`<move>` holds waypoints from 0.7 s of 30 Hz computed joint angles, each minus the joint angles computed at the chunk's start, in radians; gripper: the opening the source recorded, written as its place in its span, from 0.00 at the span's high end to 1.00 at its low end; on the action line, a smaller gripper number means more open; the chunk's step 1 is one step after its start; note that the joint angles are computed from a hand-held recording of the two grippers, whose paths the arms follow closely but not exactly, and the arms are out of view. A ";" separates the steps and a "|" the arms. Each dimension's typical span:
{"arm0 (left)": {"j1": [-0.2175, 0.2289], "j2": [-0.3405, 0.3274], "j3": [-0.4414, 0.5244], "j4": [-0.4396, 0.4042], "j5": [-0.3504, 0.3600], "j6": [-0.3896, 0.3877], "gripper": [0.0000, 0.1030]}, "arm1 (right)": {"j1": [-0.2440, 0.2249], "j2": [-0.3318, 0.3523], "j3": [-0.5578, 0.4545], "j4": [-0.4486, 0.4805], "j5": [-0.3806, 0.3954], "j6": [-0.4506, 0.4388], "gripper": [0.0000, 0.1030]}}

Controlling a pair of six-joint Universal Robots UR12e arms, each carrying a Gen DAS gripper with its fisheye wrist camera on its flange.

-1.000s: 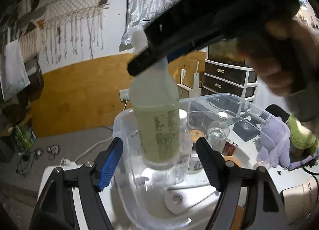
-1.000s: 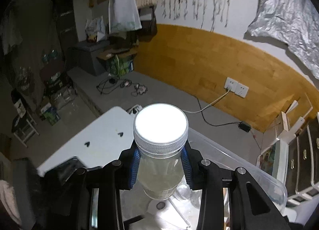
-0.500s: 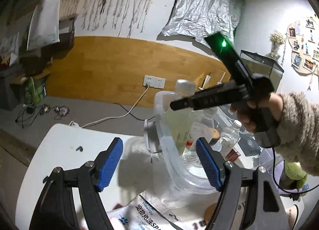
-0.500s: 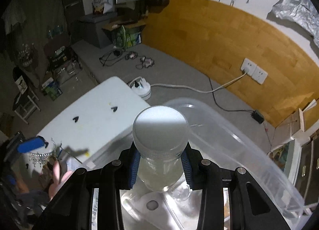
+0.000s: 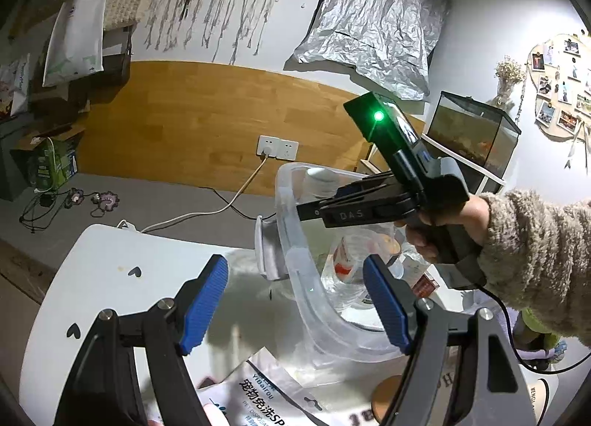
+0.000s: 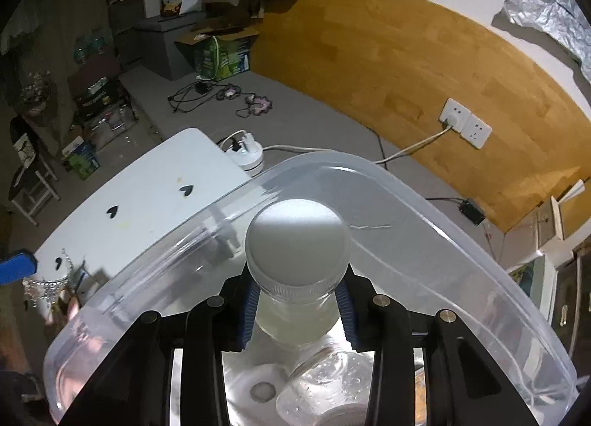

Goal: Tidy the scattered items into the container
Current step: 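Carry the bottle over the clear plastic box with the right gripper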

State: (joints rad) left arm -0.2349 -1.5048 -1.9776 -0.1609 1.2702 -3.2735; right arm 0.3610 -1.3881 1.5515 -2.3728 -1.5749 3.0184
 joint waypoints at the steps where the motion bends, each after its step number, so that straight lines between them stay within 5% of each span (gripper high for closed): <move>1: 0.000 -0.001 0.000 0.000 -0.002 -0.001 0.27 | 0.000 0.002 0.001 -0.010 -0.003 0.000 0.62; 21: 0.002 -0.004 -0.002 0.017 0.008 -0.020 0.27 | 0.008 0.005 0.013 -0.004 -0.018 0.001 0.62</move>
